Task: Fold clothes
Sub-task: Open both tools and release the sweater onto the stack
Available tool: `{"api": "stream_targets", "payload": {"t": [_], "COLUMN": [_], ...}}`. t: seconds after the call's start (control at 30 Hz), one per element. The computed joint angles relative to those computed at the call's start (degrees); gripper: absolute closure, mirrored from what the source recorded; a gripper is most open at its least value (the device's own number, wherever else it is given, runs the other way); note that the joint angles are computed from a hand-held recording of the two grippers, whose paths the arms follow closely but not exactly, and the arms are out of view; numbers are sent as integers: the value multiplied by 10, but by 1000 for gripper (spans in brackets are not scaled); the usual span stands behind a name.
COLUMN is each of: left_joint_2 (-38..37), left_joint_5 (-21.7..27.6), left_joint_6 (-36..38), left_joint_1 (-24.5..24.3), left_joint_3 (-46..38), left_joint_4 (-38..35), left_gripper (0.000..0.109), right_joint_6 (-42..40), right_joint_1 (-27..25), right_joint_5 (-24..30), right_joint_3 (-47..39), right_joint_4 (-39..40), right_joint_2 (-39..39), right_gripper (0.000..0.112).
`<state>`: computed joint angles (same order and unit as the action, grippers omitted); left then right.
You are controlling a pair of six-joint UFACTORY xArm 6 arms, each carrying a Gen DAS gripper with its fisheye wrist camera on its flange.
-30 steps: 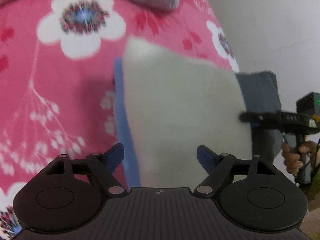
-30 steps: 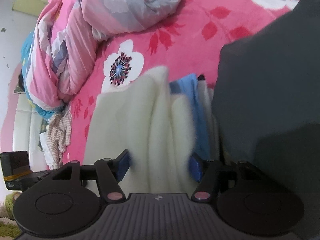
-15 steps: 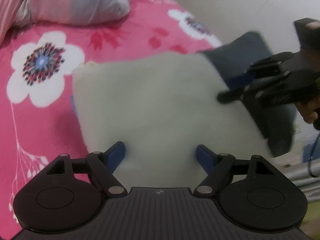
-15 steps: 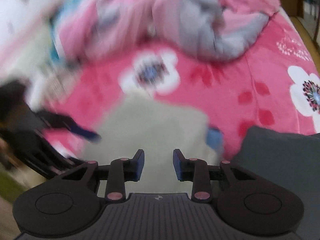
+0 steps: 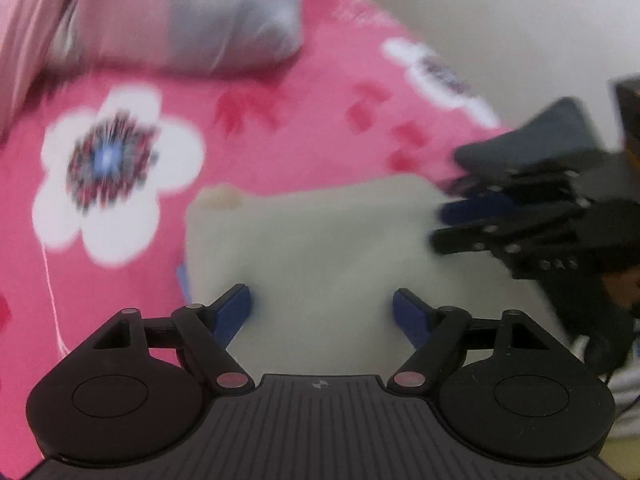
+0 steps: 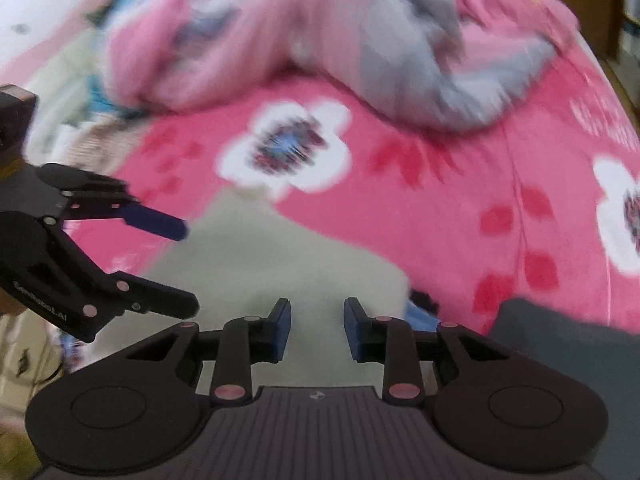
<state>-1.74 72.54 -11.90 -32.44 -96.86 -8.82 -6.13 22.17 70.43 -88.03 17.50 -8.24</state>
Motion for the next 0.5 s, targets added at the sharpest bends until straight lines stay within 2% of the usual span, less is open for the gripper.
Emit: {"api": "stream_targets", "payload": {"t": [0.1,0.23,0.3,0.43,0.47,0.5], "left_joint_2": [4,-31,-49,-85,-102,-127], "left_joint_5": [14,42,76,156,153,125], "left_joint_6": [2,55,96,186,203,219], "left_joint_1": [-1,-11,-14,-28,-41,-64], "left_joint_3": [-15,-29,-31,-6,20,59], "left_joint_4": [8,15,-14,-86,-83,-57], "left_gripper": [29,28,28,27,22,18], "right_joint_6": [24,20,-3,-37,-37,-33], "right_joint_1": [1,-33,-61,-95,-96,-91], "right_joint_5": [-24,-36,5,170,205,227], "right_joint_3": [31,52,46,22,27,39], "right_joint_4": [-18,19,62,138,151,154], "right_joint_2": [-15,-76,-103,-134,-144,-153], "right_gripper": [88,87,87,87,87,86]}}
